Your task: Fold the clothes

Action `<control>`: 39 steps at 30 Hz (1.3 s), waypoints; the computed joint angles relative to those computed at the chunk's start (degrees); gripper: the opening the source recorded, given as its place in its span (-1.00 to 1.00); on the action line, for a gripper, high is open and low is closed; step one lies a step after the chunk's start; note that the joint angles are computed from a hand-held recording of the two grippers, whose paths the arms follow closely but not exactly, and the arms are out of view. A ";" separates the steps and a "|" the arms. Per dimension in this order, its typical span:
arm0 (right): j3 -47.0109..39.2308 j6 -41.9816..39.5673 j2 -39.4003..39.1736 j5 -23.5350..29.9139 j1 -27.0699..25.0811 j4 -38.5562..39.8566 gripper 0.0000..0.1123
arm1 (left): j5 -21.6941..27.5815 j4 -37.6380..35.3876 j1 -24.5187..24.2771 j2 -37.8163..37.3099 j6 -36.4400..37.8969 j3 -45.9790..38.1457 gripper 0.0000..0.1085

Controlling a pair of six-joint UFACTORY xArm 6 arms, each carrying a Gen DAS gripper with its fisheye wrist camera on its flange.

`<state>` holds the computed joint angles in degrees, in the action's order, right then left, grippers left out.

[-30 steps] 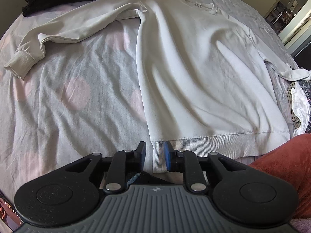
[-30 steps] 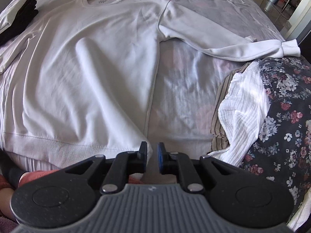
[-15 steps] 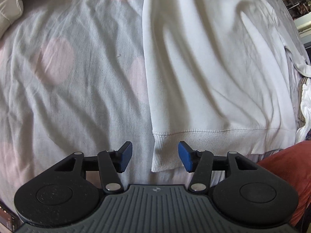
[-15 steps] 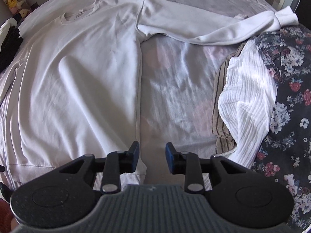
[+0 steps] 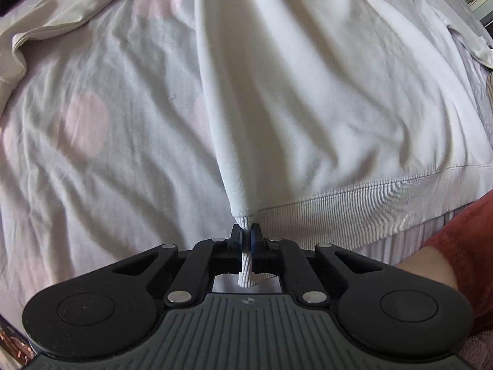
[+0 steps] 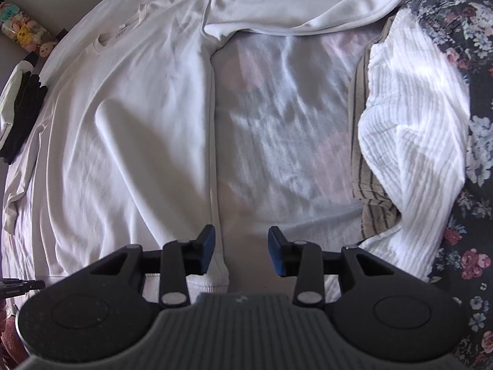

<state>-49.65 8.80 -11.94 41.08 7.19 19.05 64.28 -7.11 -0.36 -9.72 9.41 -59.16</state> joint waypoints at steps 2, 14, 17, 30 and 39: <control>-1.18 -2.01 2.56 -0.37 0.05 2.49 -0.26 | 1.34 1.57 0.05 -0.12 -1.46 -0.29 -0.90; -10.66 -8.27 17.00 -0.79 1.98 10.08 -0.87 | 2.15 5.23 1.69 -1.93 -5.37 1.66 -0.96; -10.16 -7.62 15.58 -2.05 2.77 6.28 -0.88 | 0.56 1.05 1.74 -2.79 -2.70 1.53 -0.49; -4.39 -14.49 9.78 3.65 -1.01 17.04 -0.13 | 0.84 2.40 -1.75 1.81 -2.71 1.54 0.14; -3.47 -17.69 9.76 10.13 -1.06 19.66 -0.74 | -1.79 1.28 -4.04 -1.18 -3.23 4.37 -0.77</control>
<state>-53.12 -8.88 -2.18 51.21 6.12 38.71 62.50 -5.83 -4.39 -10.90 6.18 -54.79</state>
